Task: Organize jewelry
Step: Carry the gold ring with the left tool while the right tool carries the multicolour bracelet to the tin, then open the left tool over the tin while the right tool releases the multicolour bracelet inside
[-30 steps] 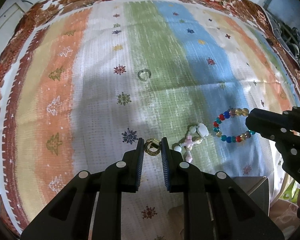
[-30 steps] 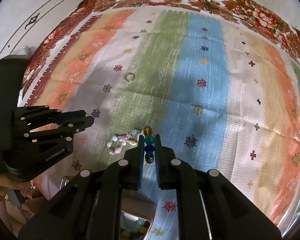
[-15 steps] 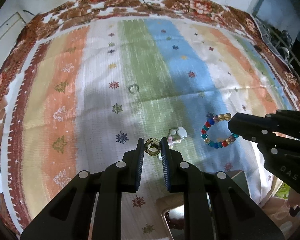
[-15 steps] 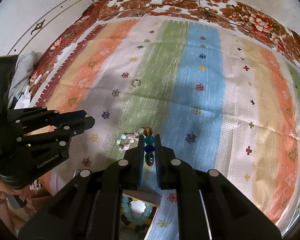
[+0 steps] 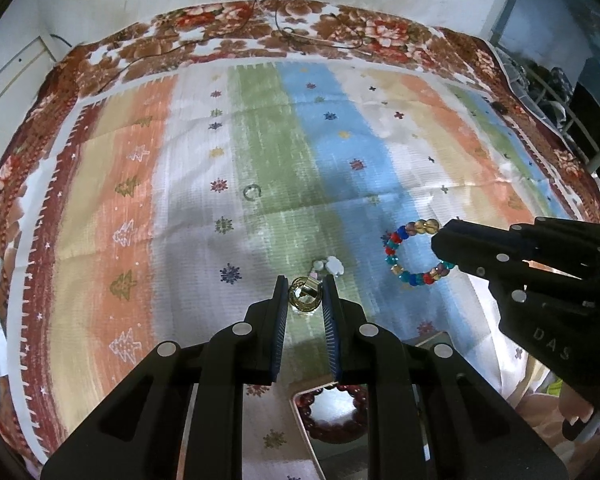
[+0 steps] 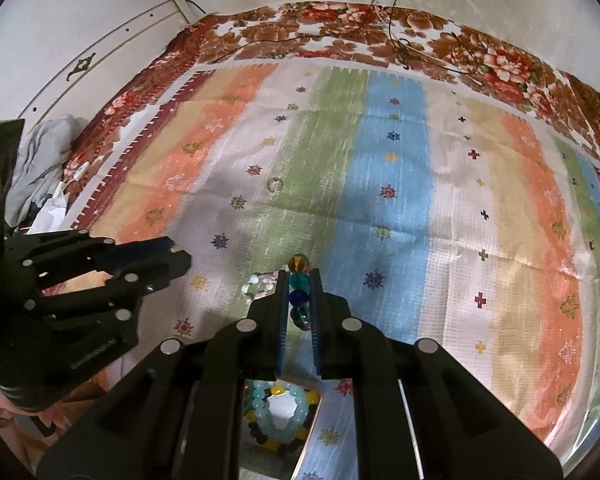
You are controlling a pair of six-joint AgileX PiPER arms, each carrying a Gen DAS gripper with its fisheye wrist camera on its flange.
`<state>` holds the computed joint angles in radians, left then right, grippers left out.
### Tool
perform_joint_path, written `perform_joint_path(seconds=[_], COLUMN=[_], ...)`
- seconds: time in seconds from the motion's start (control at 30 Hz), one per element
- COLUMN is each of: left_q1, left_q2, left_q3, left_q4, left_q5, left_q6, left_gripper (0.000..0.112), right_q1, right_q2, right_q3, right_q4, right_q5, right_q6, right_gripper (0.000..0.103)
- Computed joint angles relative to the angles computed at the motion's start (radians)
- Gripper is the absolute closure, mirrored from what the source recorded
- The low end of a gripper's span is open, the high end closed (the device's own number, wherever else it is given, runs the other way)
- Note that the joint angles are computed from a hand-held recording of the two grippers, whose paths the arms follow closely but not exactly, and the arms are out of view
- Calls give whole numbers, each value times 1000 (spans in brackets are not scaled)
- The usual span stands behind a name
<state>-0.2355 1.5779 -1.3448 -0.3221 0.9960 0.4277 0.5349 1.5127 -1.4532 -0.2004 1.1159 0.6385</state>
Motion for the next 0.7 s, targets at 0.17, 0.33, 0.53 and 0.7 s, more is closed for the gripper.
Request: perform_joint_path(seconds=[0.17, 0.33, 0.53, 0.7], left_q1=[-1, 14, 12, 18], left_q2=[-38, -105, -182, -248], left_q3=[27, 80, 137, 192], left_q4=[-9, -43, -50, -67], left_q5=[-1, 5, 5, 8], left_q6=[6, 36, 50, 70], left_gripper=[95, 95, 95, 95], right_q1=[48, 105, 181, 235], right_q2=[-35, -78, -121, -153], right_q3=[0, 17, 39, 55], right_q4=[-21, -47, -93, -115], right_q5=[14, 22, 40, 52], right_q6=[34, 84, 152, 195], right_gripper=[92, 92, 92, 92])
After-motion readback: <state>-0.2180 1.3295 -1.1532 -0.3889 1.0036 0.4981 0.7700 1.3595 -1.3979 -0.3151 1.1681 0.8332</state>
